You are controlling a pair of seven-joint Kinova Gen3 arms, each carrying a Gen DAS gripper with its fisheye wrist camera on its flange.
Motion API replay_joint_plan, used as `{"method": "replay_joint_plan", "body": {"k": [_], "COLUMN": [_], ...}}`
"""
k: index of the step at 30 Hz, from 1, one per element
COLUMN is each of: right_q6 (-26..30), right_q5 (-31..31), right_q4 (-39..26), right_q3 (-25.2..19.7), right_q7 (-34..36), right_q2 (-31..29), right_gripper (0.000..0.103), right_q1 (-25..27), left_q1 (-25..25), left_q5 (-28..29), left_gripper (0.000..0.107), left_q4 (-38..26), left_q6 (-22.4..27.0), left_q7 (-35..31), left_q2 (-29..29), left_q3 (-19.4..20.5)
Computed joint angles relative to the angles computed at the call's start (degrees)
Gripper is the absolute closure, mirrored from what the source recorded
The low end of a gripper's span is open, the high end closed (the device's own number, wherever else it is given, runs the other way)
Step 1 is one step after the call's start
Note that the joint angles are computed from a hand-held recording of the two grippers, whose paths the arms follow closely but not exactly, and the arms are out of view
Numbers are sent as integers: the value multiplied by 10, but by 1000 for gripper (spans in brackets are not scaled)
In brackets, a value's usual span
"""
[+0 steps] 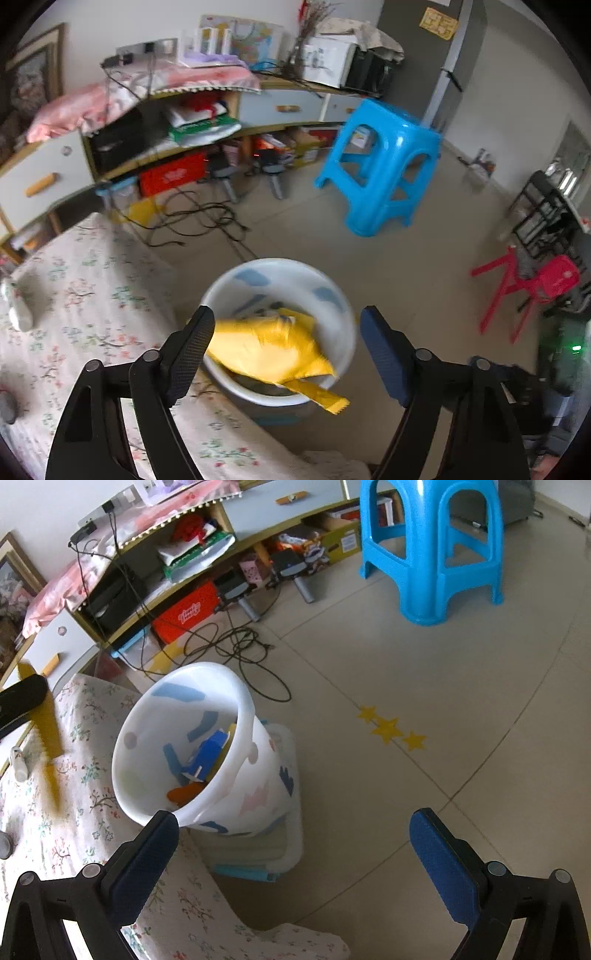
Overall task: Collect trash
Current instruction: 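Carry both packets over the wastebasket and open both grippers, then return to the table and grasp the white snack packet with the right gripper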
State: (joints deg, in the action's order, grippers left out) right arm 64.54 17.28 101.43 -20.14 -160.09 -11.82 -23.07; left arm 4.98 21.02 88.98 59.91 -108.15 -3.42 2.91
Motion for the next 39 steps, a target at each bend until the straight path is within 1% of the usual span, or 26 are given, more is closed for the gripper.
{"method": "replay_joint_plan", "body": {"k": [4,6,10,16,18,22,26,33,39], "right_q6": [10,16,30,56,71,96,125,163,175], "right_q5": [8,14,24,43,53,74,99,127,126], "right_q4": [-7,-12,-25,-53,-70,-106,-153,-239,-312], "right_q3": [-8,-12,-19,-31,-38,-45,-50,-47,-35], "right_q7": [-4,-6,-14,-39,-51,-74,-94,-110,-101], "right_q2": [2,4,11,24,35,60,96,175,247], "right_gripper": [0,1,1,1,0,1,1,1,1], "right_q1": [-4,-7,-17,-37,-49,-84,-132,-231,-312], "left_q1": [-8,-13,-25,-53,-64,-95,-134,-224,-302], "left_q5": [-23,-44,-69,-75,-70,-57,-49,-32,-16], "left_gripper": [24,24,22,12,9,9,9,9,9], "left_q4": [0,3,14,46,52,55,59,49,50], "left_q6": [13,18,25,32,41,69,97,160,180], "left_q7": [15,25,27,-14,-40,-91,-151,-250,-332], "left_q2": [-1,-5,-19,-55,-67,-85,-99,-89,-72], "left_q3": [-4,-6,-16,-50,-69,-113,-161,-252,-310]}}
